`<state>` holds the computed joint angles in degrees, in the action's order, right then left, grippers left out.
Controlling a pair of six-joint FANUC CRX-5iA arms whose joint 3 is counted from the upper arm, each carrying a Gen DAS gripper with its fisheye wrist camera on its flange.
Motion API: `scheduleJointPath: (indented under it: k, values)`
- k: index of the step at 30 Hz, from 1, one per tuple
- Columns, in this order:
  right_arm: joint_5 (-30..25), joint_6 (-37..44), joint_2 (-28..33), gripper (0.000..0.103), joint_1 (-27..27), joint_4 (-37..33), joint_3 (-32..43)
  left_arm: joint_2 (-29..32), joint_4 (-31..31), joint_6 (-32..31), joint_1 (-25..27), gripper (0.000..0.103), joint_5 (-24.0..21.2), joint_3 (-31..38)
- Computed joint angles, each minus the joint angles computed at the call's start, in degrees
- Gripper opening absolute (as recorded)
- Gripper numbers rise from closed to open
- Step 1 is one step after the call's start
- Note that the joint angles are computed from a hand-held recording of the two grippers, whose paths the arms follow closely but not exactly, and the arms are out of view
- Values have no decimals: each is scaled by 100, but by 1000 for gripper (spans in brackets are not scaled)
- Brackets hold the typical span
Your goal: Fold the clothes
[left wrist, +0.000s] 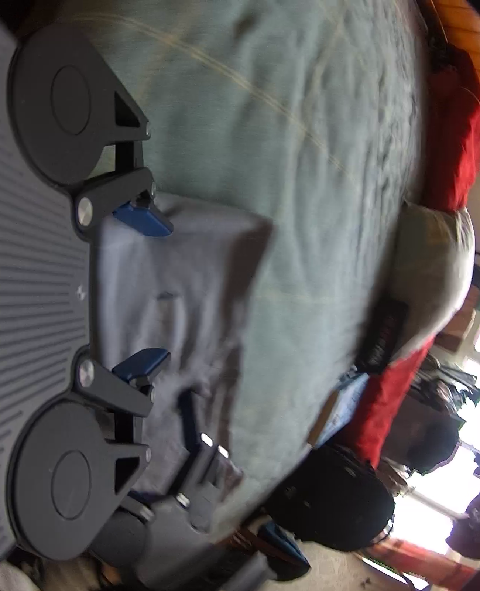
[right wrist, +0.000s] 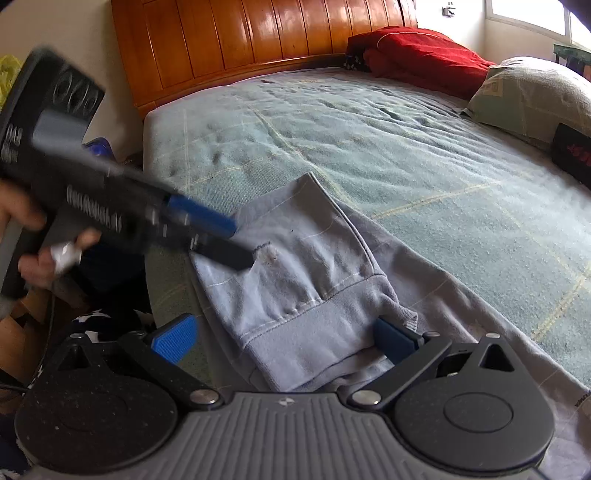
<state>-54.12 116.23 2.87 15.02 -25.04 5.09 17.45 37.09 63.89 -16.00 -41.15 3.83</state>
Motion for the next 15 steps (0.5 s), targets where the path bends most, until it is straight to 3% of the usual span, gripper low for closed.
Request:
scheduleJointPath:
  k: [3, 6, 9, 13, 15]
  values:
    - [-17, -156, -84, 103, 68, 200, -36, -68, -291, 380, -17, 68, -55, 158]
    - [73, -347, -314, 103, 4, 333, -189, -203, -863, 653, -132, 79, 196, 176]
    - [280, -714, -577, 103, -113, 619, -447, -41, -1583, 1198, -248, 79, -107, 464]
    - [655, -1724, -1040, 103, -186, 1748, -1098, -72, -2599, 1627, -533, 79, -205, 835]
    - [787, -2146, -1259, 103, -313, 2140, -1391, -109, -2777, 1671, -648, 80, -132, 935]
